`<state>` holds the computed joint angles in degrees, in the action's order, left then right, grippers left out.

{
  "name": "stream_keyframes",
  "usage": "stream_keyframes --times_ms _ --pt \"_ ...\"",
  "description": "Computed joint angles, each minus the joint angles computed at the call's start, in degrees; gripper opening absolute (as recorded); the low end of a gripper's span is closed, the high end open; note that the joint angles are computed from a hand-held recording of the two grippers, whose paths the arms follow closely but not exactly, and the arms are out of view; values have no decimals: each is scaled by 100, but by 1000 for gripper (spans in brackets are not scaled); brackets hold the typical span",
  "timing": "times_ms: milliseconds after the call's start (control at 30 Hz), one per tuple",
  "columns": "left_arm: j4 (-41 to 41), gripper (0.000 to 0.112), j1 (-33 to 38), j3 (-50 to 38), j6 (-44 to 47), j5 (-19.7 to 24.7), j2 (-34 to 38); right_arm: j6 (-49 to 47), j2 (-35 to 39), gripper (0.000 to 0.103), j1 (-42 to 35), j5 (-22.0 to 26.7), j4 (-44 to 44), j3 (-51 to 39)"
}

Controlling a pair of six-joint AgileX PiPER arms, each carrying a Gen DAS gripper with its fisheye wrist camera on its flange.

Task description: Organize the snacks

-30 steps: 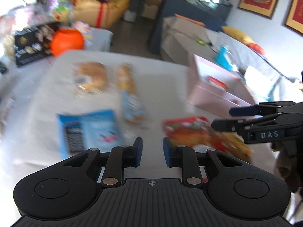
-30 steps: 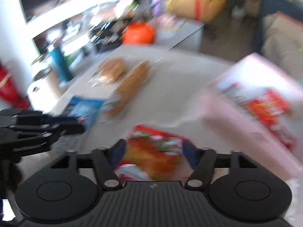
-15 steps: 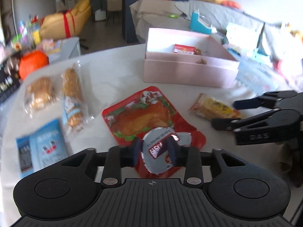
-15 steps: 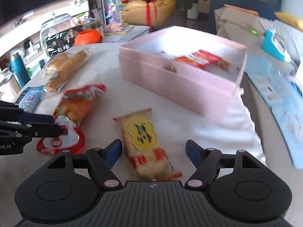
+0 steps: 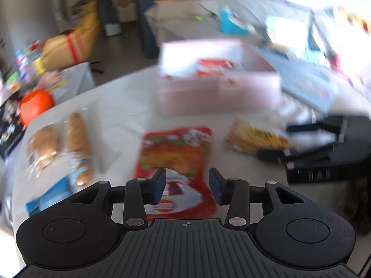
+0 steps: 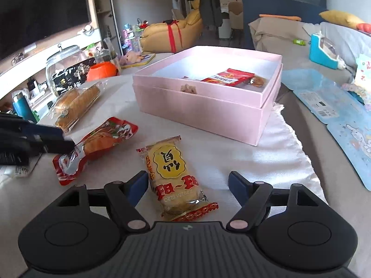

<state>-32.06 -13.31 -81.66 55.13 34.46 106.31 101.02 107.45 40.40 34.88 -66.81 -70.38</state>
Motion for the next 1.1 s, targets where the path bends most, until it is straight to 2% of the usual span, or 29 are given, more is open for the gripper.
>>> stream_keyframes --times_ms 100,233,333,433,500,533,667,733,833,900,967,1033,1100 --pt "141 58 -204 195 339 -243 0 225 -12 77 83 132 -187 42" --pt "-414 59 129 -109 656 332 137 244 6 78 80 148 -168 21" --pt "19 59 83 -146 214 -33 141 212 10 79 53 117 -101 8" --pt "719 57 48 -625 -432 193 488 166 25 80 37 95 -47 -5" --pt "992 65 9 -823 -663 169 687 131 34 80 31 83 -1 -15" --pt "826 70 66 -950 -605 230 788 116 37 80 31 83 15 -21" --pt "264 75 354 -1634 -595 914 1232 7 51 82 11 65 109 -59" --pt "159 75 432 -1763 -493 1162 1275 -77 70 84 -5 37 169 -94" --pt "-400 74 711 -1958 -390 1923 1298 -122 80 85 -5 30 193 -110" --pt "-826 70 895 -1794 -256 2136 1158 8 78 84 26 86 93 -99" --pt "-1284 68 1089 -1502 37 2133 931 323 91 84 210 451 -212 -113" --pt "-1607 68 1231 -1324 113 1925 761 405 90 84 478 817 -424 -202" --pt "-1726 68 1284 -1100 60 1286 581 68 -9 84 503 441 -235 -313"
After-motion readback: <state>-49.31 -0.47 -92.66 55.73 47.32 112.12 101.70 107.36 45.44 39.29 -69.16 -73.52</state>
